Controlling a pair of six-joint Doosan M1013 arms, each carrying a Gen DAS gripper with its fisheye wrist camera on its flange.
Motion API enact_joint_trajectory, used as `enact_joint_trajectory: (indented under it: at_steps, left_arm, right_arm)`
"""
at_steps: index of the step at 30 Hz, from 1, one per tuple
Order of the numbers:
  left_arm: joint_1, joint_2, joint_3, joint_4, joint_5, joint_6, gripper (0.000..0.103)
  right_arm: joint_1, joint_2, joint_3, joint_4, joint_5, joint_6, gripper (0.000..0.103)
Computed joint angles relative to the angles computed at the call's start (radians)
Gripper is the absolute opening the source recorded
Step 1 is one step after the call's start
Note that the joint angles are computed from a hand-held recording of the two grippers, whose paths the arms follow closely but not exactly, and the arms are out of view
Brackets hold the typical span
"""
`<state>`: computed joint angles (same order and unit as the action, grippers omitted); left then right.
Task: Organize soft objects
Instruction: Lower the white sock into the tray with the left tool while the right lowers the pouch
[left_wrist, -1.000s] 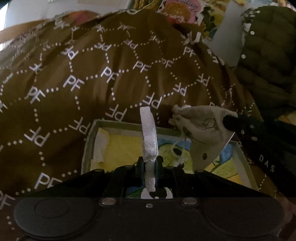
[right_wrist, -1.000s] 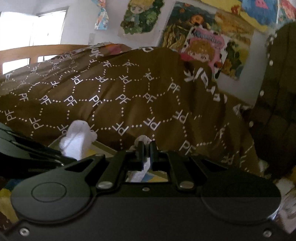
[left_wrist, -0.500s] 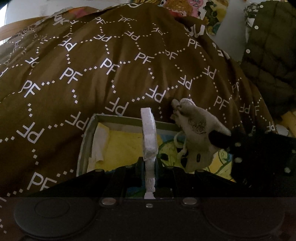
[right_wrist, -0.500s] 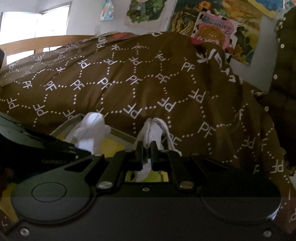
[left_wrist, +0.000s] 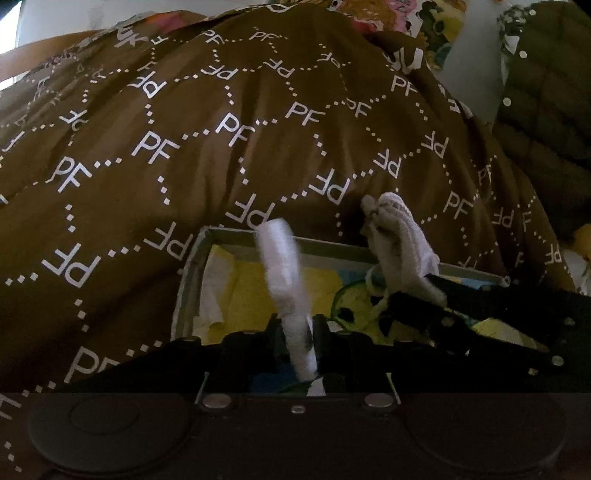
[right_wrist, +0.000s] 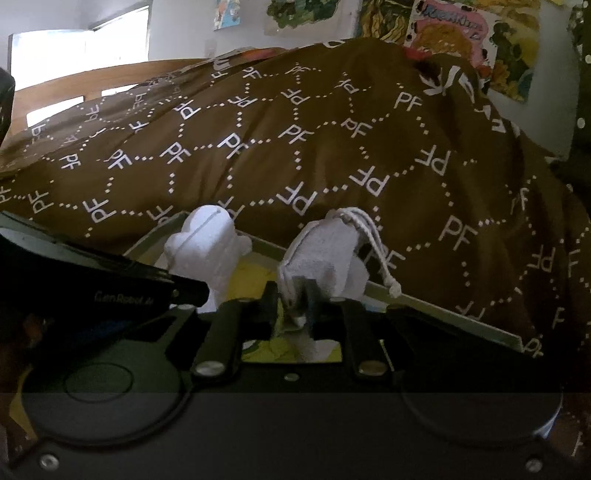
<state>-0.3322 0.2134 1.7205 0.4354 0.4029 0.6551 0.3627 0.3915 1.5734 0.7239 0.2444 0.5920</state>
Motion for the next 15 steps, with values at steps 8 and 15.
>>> enact_joint_trajectory:
  at_steps: [8, 15]
  left_arm:
    - [0.004, -0.009, 0.030, 0.100, -0.019, -0.131, 0.047]
    - [-0.005, -0.018, 0.055, 0.214, -0.033, -0.247, 0.059]
  right_arm:
    - [-0.018, 0.002, 0.012, 0.212, 0.008, -0.180, 0.066]
    - [-0.045, 0.009, 0.016, 0.313, 0.050, -0.213, 0.079]
